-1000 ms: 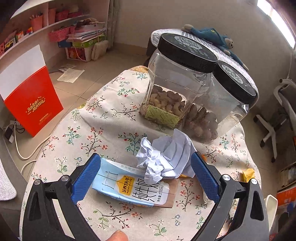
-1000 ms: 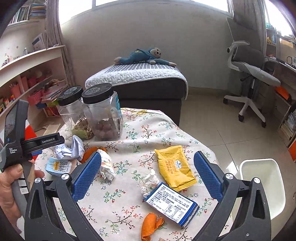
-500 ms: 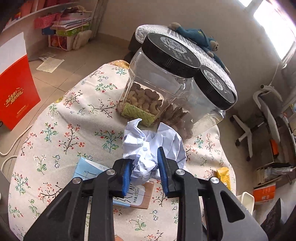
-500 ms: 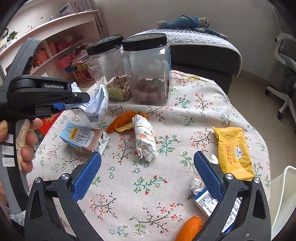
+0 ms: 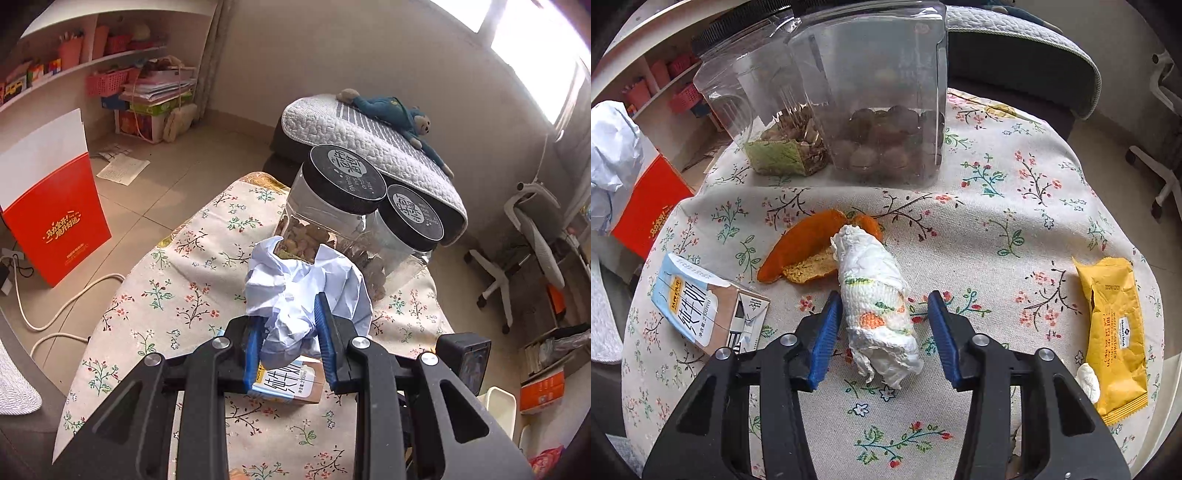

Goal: Collect trash
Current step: 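Grasp the rolled white tissue with the right tool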

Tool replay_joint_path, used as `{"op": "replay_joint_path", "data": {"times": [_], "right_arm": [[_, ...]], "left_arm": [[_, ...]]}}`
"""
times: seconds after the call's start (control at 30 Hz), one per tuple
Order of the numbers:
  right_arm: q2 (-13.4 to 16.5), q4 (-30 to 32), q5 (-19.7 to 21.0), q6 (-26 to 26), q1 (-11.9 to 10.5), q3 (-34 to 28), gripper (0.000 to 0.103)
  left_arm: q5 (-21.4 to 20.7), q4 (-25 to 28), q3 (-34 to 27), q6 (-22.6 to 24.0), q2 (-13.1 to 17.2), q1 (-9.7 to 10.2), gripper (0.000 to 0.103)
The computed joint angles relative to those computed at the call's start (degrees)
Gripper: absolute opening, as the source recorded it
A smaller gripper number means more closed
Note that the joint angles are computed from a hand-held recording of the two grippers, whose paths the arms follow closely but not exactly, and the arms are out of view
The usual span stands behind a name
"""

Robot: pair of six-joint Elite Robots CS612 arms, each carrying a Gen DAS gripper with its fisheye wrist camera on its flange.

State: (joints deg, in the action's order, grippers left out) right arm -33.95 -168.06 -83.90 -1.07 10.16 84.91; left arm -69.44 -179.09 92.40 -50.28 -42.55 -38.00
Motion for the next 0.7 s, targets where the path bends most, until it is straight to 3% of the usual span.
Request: {"op": "replay_joint_path", "data": {"times": [0.13, 0.43, 0.53, 0.7], "right_arm": [[-1.97, -4.5, 2.22, 2.48, -0.63, 3.34, 0.029], [-11.13, -20.87, 3.01, 3.04, -1.3, 16.73, 0.029], [-11.33, -27.45, 3.44, 4.99, -1.98, 18.63, 0.029], [-11.1, -31.91, 0.14, 4.79, -2.21, 19.15, 0.029]], "left_arm": [[2.08, 0.45, 0.46, 0.96, -0.34, -0.54, 0.027], [6.5, 0.14, 3.41, -1.3, -2.17, -2.5, 0.027], [8.1, 0.36, 3.71, 0.3, -2.56, -3.65, 0.027], [16.45, -0.87, 3.13, 5.63, -2.19, -6.52, 0.027]]}}
